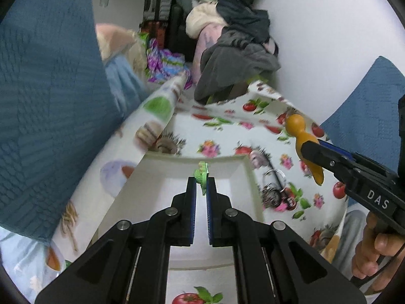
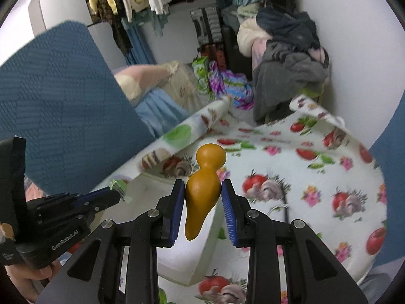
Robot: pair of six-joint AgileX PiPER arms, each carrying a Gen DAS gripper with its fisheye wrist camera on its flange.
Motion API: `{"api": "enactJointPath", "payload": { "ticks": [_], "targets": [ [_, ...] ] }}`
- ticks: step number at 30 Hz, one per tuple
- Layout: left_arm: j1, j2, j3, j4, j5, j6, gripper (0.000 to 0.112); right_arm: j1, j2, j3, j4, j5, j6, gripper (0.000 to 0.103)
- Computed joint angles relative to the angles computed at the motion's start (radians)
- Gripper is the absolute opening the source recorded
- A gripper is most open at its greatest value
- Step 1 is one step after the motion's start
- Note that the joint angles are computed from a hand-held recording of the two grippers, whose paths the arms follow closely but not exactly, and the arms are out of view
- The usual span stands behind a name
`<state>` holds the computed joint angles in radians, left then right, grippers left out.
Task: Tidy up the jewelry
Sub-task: 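Lift the orange pendant with the left gripper and carry it over the white box, then open the left gripper to drop the pendant into the box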
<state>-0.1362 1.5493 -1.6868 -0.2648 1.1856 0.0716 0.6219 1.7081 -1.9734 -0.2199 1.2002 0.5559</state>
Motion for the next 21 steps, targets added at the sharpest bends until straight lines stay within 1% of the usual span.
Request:
{"api": "enactJointPath", "payload": {
  "ticks": [7, 12, 15, 19, 20, 21],
  "targets": [
    [0.074, -0.005, 0.171, -0.058, -0.057, 0.097, 0.007, 0.036, 0.029, 0.11, 0.0, -0.064, 0.062, 0.027],
    [0.094, -0.016, 0.246, -0.069, -0.081, 0.122, 0.007, 0.053, 0.048, 0.175, 0.024, -0.098, 0.077, 0.027],
    [0.107, -0.017, 0.28, -0.096, -0.083, 0.142, 0.007, 0.055, 0.057, 0.208, 0.043, -0.109, 0.07, 0.028],
    [0.113, -0.031, 0.304, -0.098, -0.089, 0.117, 0.007, 0.051, 0.061, 0.229, 0.067, -0.119, 0.063, 0.028],
    [0.113, -0.032, 0.303, -0.095, -0.092, 0.107, 0.007, 0.046, 0.058, 0.233, 0.08, -0.123, 0.055, 0.029],
    [0.117, -0.031, 0.296, -0.095, -0.082, 0.099, 0.007, 0.042, 0.052, 0.235, 0.089, -0.126, 0.05, 0.036]
  ]
}}
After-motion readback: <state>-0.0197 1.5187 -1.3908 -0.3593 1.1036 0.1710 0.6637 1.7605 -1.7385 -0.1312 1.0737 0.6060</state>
